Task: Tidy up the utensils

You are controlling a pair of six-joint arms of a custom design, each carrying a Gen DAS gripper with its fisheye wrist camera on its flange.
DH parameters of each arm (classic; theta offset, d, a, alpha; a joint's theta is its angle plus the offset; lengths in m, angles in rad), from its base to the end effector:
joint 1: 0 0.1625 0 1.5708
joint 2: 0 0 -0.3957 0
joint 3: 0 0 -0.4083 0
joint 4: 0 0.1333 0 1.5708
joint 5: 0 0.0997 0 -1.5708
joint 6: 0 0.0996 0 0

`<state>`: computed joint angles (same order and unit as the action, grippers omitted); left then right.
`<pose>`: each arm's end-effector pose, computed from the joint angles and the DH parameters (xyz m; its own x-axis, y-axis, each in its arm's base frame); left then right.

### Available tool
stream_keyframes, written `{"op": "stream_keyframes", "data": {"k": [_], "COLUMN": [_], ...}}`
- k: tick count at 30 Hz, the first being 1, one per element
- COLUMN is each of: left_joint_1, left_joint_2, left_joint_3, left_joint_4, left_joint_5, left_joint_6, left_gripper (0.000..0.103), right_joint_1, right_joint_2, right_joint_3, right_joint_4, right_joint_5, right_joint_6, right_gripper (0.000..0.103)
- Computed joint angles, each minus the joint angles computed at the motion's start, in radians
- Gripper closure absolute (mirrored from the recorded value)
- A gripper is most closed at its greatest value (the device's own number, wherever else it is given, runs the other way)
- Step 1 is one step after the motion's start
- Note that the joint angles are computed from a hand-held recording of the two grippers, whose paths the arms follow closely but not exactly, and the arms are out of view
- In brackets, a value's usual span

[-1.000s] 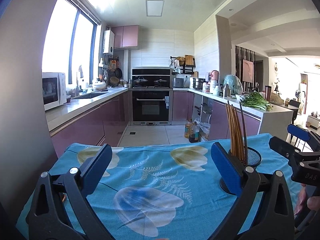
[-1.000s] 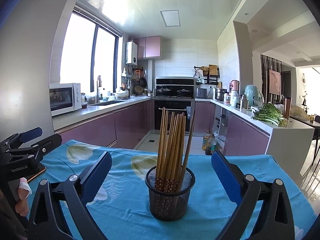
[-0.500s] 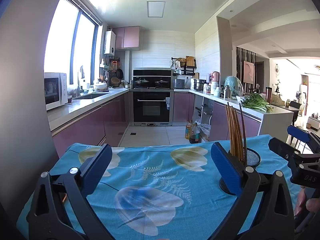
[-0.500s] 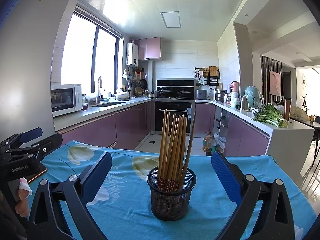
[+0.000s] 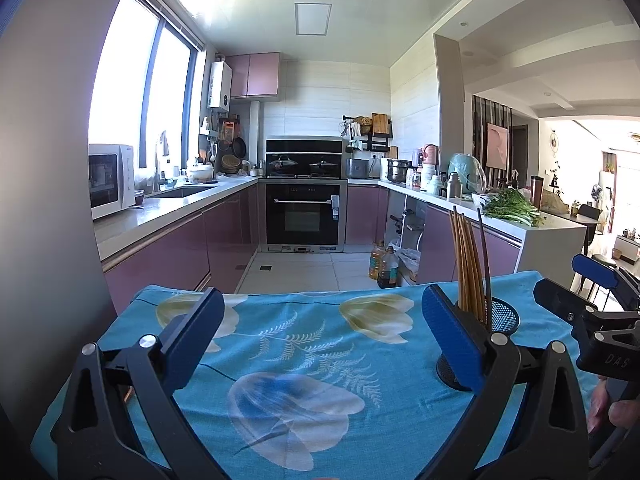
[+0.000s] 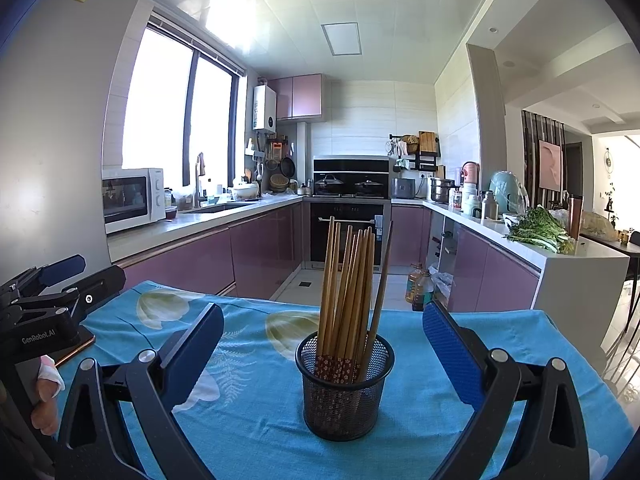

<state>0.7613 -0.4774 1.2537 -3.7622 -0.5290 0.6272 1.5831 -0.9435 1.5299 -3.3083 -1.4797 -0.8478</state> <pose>-0.3612 -0.6471 0.1489 -0.7159 -0.1178 -0.6882 0.6576 0.2175 -0.7213 0.1510 -0.7017 0.3076 -0.6544 -0.3686 0.6602 -0.7492 0.1981 -0.6320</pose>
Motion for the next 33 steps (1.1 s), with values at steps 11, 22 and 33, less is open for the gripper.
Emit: {"op": "stream_keyframes", "data": {"k": [11, 22, 33], "left_joint_1": [0.001, 0.001, 0.001], "left_joint_2": [-0.001, 0.001, -0.001], "left_joint_3": [0.0, 0.0, 0.004], "left_joint_4": [0.011, 0.01, 0.011], "left_joint_5": [0.0, 0.001, -0.001], "left_joint_6": [-0.007, -0.01, -0.014], "left_gripper": [0.006, 0.006, 0.006], "right_joint_1": [0.002, 0.002, 0.003], "right_joint_2": [0.005, 0.005, 0.008], "right_joint_3": [-0.002, -0.001, -0.005], "right_joint_4": [-0.007, -0.011, -0.01], "right_joint_5": [0.0, -0.001, -0.006], "right_joint_6": [0.008, 0.01, 0.015], "right_gripper": [0.006, 0.006, 0.006]}}
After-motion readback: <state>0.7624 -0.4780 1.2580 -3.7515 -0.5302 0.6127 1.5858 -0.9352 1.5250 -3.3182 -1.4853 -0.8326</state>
